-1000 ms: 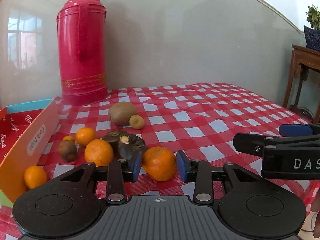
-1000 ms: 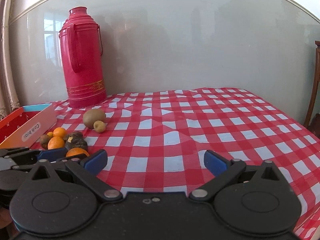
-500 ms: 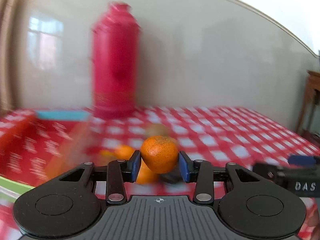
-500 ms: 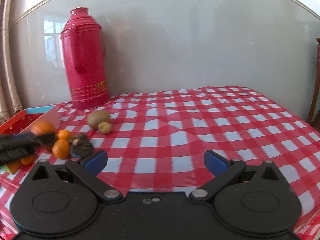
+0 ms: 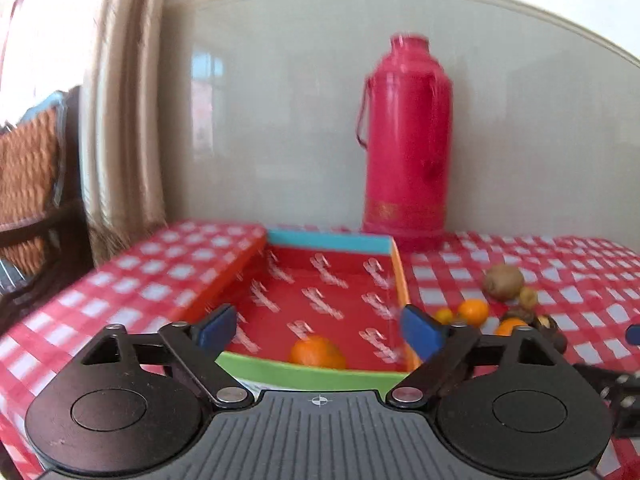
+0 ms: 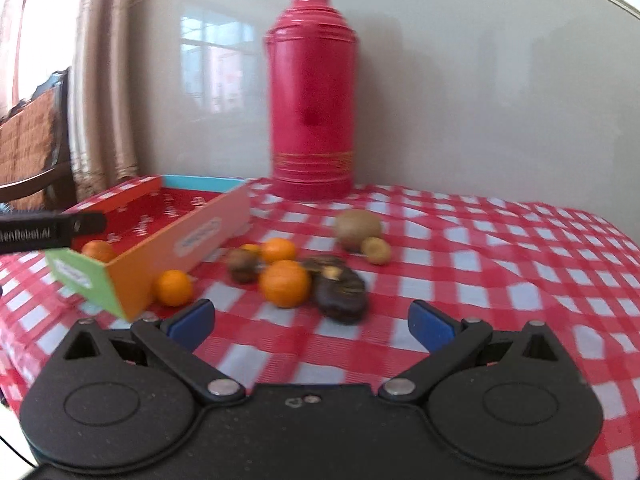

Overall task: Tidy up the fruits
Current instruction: 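Lower the mandarin into the box and open the left gripper, then grasp the dark round fruit with the right gripper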

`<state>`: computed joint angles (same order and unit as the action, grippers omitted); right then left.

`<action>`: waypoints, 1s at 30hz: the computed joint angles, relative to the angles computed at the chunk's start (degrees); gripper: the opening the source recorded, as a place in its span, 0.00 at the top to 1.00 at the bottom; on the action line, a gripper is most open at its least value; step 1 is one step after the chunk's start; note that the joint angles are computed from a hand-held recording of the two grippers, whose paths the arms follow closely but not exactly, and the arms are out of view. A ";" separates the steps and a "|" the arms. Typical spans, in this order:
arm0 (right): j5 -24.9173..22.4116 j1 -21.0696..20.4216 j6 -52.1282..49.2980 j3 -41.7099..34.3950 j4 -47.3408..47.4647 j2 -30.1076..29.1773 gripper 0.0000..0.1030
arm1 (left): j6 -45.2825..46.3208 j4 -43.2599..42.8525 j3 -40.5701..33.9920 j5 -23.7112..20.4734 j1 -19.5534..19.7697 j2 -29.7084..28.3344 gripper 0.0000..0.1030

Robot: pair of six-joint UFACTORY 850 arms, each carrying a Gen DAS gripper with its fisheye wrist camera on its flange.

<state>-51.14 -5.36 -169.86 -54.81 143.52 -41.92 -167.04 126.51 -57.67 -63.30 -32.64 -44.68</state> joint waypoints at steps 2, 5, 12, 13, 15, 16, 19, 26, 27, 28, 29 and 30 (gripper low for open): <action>-0.25 0.58 -0.32 0.13 0.62 -0.05 0.05 | 0.34 -0.51 0.77 -1.22 -0.06 0.31 0.03; -1.08 1.44 -3.08 0.50 4.71 -0.17 0.05 | 1.35 -2.74 1.48 -2.28 -0.29 0.57 0.00; 3.99 1.35 1.68 -4.00 5.13 -2.61 0.06 | -0.46 -3.85 3.66 -3.40 0.43 1.46 0.00; 5.30 1.51 1.91 -4.92 5.75 -3.06 0.11 | -0.37 -4.23 3.74 -3.31 0.55 1.49 0.00; 7.72 1.73 2.77 -6.65 5.76 -3.78 0.19 | -0.56 -4.37 4.04 -3.02 0.86 1.56 0.00; 8.48 1.74 3.23 -7.32 5.39 -4.06 0.22 | -0.45 -4.57 4.03 -2.73 0.99 1.54 0.00; 10.45 1.92 3.98 -9.19 4.49 -4.94 0.27 | 0.20 -5.34 3.84 -2.06 1.32 1.39 0.00; 15.49 2.18 7.34 -13.12 1.19 -6.69 0.49 | -2.68 -4.56 4.67 -0.72 2.43 1.74 0.00; 16.10 2.07 8.97 -13.71 -0.39 -6.97 0.53 | -2.75 -4.65 4.61 -0.62 2.43 1.70 0.00; 16.87 2.00 10.62 -14.20 -2.18 -7.18 0.58 | -2.75 -4.53 4.62 -0.49 2.50 1.70 0.00; 16.78 2.01 9.88 -14.06 -2.19 -7.12 0.66 | -2.67 -4.51 4.64 -0.55 2.48 1.67 0.00; 16.75 2.22 8.04 -13.70 -0.97 -6.84 0.66 | -2.58 -4.59 4.61 -0.62 2.45 1.64 0.00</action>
<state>-34.39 -3.14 -161.83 -68.52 142.55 -48.76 -169.62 121.93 -53.06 -63.92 -30.18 -43.04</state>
